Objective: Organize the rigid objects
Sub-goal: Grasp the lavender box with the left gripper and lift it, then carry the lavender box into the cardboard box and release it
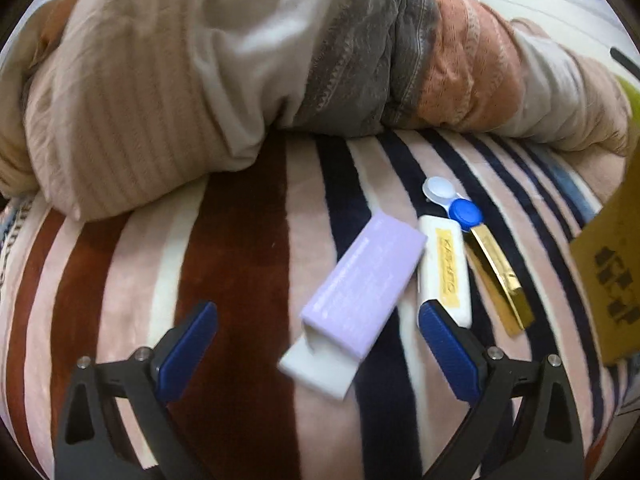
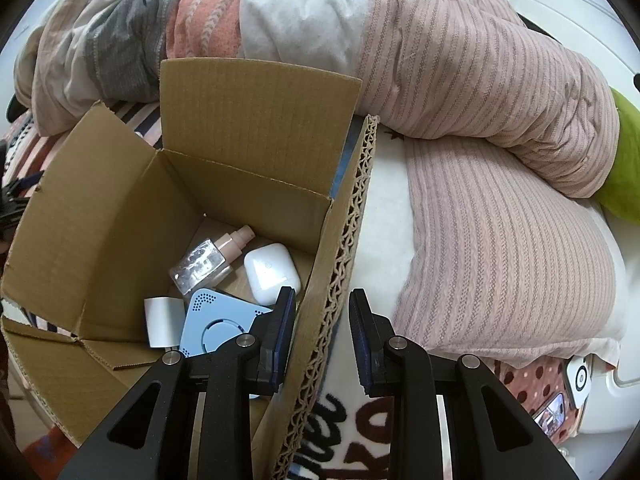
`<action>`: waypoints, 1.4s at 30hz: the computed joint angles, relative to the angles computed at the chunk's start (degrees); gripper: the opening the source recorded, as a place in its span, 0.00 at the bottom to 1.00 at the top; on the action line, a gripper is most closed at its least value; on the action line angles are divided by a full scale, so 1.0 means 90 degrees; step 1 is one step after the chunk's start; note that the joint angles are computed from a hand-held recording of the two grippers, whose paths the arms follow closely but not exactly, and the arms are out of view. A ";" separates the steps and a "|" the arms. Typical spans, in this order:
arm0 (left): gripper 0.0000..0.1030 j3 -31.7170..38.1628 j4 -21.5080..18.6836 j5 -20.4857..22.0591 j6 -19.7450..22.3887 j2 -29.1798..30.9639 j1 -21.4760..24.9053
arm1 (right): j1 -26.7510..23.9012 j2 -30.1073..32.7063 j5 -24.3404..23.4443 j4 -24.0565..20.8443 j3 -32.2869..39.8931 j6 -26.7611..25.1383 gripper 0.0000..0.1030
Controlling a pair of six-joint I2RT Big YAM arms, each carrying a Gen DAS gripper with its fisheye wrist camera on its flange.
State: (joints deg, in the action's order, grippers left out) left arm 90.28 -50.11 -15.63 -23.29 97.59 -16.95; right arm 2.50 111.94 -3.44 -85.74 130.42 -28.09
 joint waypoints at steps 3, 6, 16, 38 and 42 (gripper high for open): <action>0.91 0.0296 -0.0099 0.0148 -0.0167 0.0321 0.0030 | 0.0021 -0.0002 0.0051 -0.0010 0.0001 -0.0004 0.21; 0.65 0.0491 -0.0198 0.0176 -0.0256 0.0545 0.0043 | 0.0015 -0.0008 0.0049 -0.0014 -0.0003 0.0003 0.21; 0.32 0.0469 -0.0050 0.0319 -0.0223 0.0244 -0.0011 | 0.0009 -0.0027 0.0034 0.0018 -0.0037 0.0003 0.21; 0.33 0.5170 -0.1981 0.1115 0.1131 0.1852 -0.1893 | -0.0006 -0.0069 -0.0039 0.0073 -0.0084 -0.0034 0.21; 0.33 0.6959 -0.3025 0.1229 0.1008 0.2964 -0.2006 | -0.0011 -0.0089 -0.0059 0.0100 -0.0119 -0.0032 0.21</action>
